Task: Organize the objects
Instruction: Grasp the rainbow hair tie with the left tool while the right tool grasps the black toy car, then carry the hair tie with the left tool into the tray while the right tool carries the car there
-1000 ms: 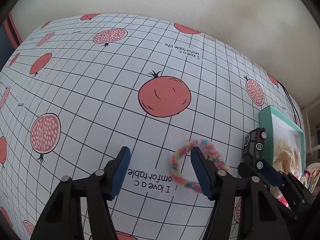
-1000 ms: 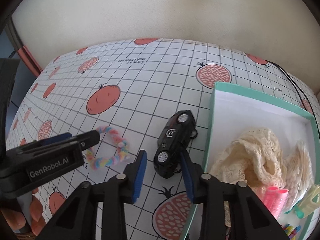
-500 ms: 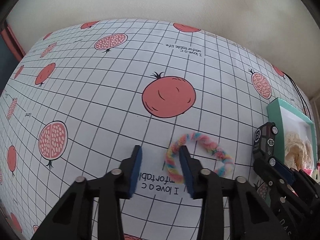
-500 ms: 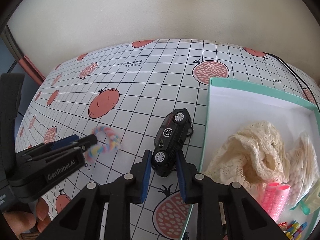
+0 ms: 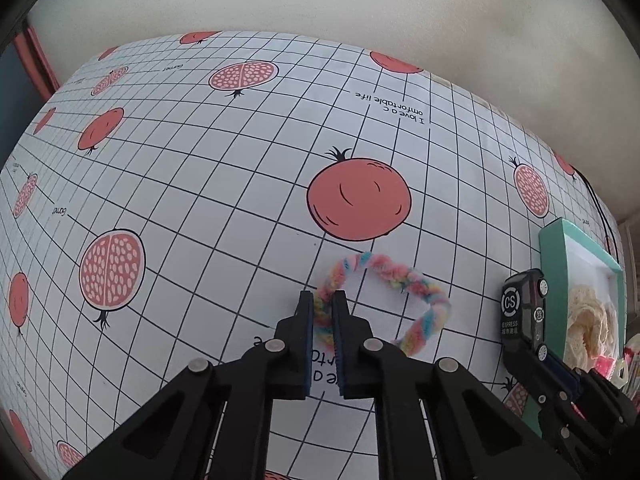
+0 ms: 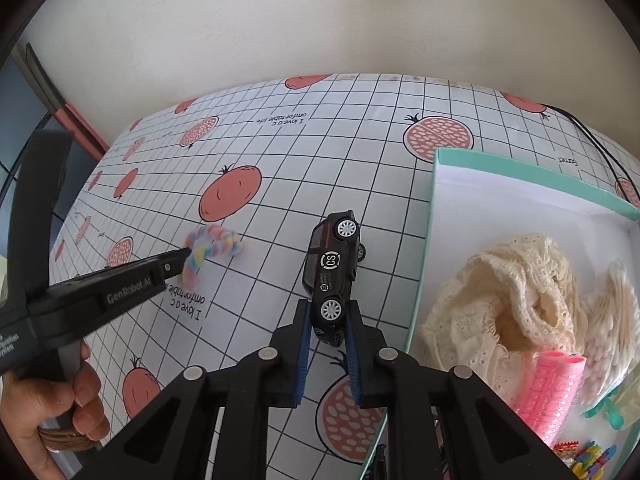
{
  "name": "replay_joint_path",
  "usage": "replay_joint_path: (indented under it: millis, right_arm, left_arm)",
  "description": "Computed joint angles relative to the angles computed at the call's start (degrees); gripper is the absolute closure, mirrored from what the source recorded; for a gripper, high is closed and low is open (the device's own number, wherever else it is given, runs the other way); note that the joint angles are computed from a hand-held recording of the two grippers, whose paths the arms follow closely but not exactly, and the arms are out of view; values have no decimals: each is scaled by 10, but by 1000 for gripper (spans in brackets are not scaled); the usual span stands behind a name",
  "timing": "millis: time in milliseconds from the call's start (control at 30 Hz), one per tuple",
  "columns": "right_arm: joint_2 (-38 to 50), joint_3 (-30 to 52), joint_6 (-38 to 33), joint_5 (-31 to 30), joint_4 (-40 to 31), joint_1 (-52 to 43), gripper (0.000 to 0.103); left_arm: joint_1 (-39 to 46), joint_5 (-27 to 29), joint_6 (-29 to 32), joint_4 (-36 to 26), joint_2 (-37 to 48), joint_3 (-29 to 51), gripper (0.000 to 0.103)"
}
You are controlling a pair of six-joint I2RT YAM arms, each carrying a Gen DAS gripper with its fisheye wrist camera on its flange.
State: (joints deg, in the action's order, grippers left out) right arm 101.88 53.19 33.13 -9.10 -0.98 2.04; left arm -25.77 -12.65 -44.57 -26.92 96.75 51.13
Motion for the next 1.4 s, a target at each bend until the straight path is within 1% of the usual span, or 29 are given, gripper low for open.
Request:
replay_joint_path:
  millis: [100,333,500,567,733,1067,1167,1333,1400]
  right_arm:
    - [-4,-1,-4,-7,-3,3,86]
    - [-16,2,-14,4,-17,16,86]
    - [-38,-2,-18,10,-22,21,86]
    - [-47,-5,-20,12,-25,22,86]
    - [-74,-15,-26,12,-27,18,86]
    - [-129,-41,-30,11,-33,1,86]
    - [-138,-48,-32,9,-35,-4,86]
    - [-144,-60,-34,3,-32,-14,86]
    - [-143,-62,-35,3,-32,-17,86]
  left_arm:
    - [3,1,-5,-2,-4,-1,94]
    - [6,-3,-12,-4,-30,-7,95]
    - [7,-10,-10,-7,-53,-5,95]
    - [19,-8,2,-4,-57,-5,95]
    - [12,-23,-3,-16,-84,-2,96]
    - [-5,-51,9,-39,-116,21,97]
    - [-9,-60,13,-44,-115,25,97]
    - [3,-40,13,-36,-87,17,97]
    - [5,-53,4,-42,-78,16,97]
